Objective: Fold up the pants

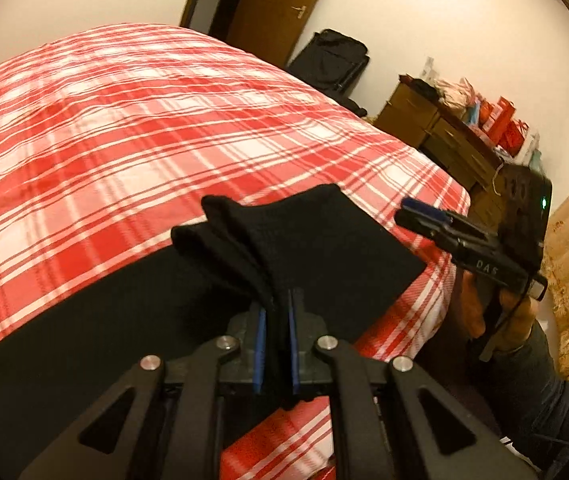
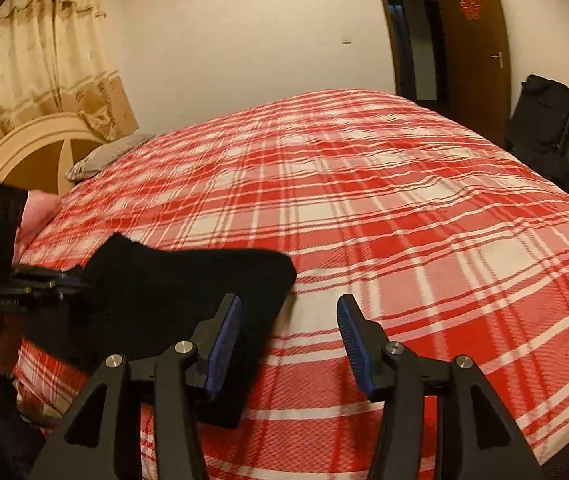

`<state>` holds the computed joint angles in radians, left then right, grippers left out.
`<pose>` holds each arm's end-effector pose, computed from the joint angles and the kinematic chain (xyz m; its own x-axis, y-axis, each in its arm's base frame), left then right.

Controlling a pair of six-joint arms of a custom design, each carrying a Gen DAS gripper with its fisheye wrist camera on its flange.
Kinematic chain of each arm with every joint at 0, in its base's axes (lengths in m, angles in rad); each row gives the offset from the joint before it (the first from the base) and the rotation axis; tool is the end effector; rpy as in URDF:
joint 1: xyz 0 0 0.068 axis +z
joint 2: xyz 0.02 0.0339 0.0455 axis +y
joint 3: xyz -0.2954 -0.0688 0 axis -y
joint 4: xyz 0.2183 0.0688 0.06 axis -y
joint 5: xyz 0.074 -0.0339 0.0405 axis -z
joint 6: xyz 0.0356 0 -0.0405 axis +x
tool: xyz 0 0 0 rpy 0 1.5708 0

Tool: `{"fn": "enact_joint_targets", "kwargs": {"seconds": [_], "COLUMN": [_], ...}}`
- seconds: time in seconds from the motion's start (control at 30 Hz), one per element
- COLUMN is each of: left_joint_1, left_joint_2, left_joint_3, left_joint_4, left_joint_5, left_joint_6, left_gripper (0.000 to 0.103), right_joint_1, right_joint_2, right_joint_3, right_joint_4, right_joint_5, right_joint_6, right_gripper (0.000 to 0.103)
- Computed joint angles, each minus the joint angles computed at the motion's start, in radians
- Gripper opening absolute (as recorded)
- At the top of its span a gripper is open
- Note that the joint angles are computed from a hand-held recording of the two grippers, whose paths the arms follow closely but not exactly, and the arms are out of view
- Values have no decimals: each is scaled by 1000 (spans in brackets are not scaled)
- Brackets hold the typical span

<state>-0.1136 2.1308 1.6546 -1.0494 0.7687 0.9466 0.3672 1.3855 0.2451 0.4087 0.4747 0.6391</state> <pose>0.3975 -0.0703 0.2175 -0.4886 0.6428 -0.5899 0.8712 0.3234 -0.3692 0.1830 0.0530 0.1599 -0.5017 0.3755 -0.7793 0.3704 0.9074 0.1987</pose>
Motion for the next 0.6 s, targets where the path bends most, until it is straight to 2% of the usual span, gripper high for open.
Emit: {"fn": "enact_joint_targets", "kwargs": {"seconds": [0.43,0.6], "left_joint_1": [113,173], "left_joint_2": [52,112], "left_joint_3": [56,125], "left_joint_4": [-20,-43], "left_joint_5": [11,19], "left_joint_6": [54,32], "left_gripper": [10,10], "right_joint_1": [71,104], "right_joint_2": [82,102], "right_joint_3": [24,36], "right_joint_4": [49,69], "right_joint_5": [10,16], "right_joint_6": [-5,-11], "right_gripper": [53,53]}}
